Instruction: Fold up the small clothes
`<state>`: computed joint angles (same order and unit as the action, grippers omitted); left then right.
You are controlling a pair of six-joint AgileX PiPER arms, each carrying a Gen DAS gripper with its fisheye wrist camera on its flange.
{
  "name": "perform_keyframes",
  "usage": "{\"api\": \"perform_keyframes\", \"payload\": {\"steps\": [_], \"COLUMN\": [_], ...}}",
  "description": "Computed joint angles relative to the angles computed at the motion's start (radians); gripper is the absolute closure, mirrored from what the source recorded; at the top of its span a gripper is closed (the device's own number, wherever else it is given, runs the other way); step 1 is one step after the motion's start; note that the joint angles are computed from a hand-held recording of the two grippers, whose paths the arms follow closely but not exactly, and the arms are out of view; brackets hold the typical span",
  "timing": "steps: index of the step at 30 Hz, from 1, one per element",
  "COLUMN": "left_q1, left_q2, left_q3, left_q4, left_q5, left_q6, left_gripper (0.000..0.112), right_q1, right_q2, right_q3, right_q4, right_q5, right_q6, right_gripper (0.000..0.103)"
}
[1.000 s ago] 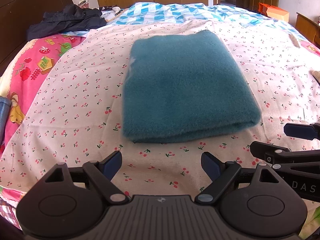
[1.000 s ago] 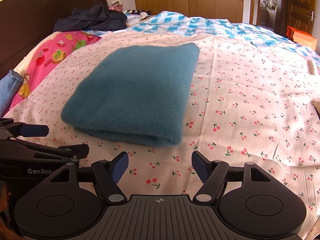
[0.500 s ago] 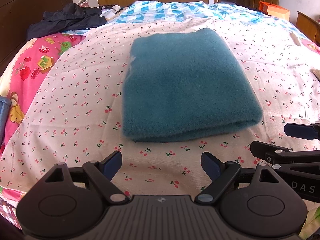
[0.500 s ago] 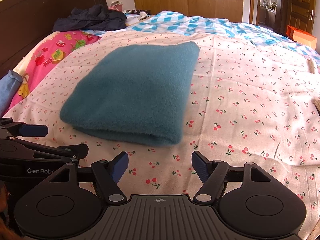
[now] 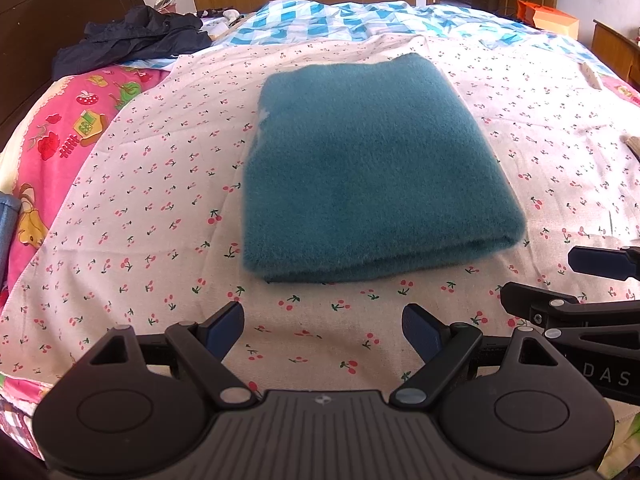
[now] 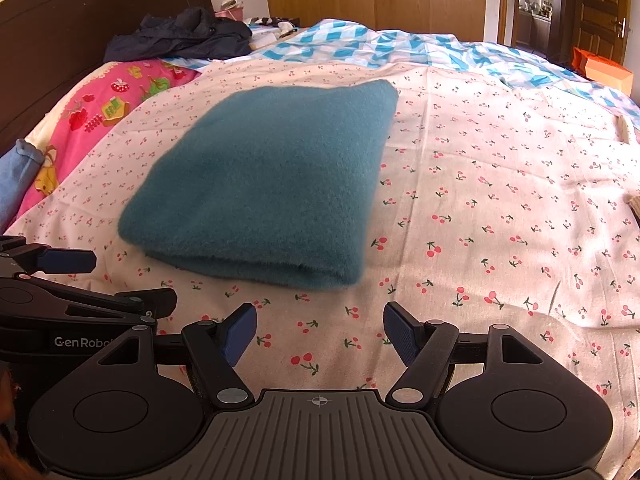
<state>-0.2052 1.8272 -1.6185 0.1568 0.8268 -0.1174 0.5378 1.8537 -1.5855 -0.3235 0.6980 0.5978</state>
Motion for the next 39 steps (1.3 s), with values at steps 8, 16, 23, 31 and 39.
{"api": "perform_keyframes", "payload": {"steps": [8,16,23,31,39], "left_q1": [-0.002,0.001,0.003,0.002,0.007], "left_q2": [0.004,0.006,0.006,0.007,0.011], "left_q3": [-0.004,-0.006,-0.005,-0.008,-0.014], "left_q4": [0.001,-0.004,-0.012,-0.013,-0.019], "left_q5": [0.006,0.010,0.012,0.017,0.023], "left_q6": [0.000,-0.001,-0.001,-0.001,0.002], "left_gripper": [0.022,0.022,0.022,0.022,0.022], "right_q1": [0.001,0.002,0.002,0.002,0.003], "right_q2": [0.004,0.009,0.012,0.016,0.019], "right_q3": [-0.006,-0.013,-0.016,-0.025,-0.031], "right_q4": [0.007,0.012,0.015,0.018,0.018], "right_q5": [0.011,0.016,0.018,0.027,0.031], "right_q6": [0.001,0.001,0.001,-0.005,-0.007], "right_gripper": [0.032,0.032,0.032,0.032,0.032]}}
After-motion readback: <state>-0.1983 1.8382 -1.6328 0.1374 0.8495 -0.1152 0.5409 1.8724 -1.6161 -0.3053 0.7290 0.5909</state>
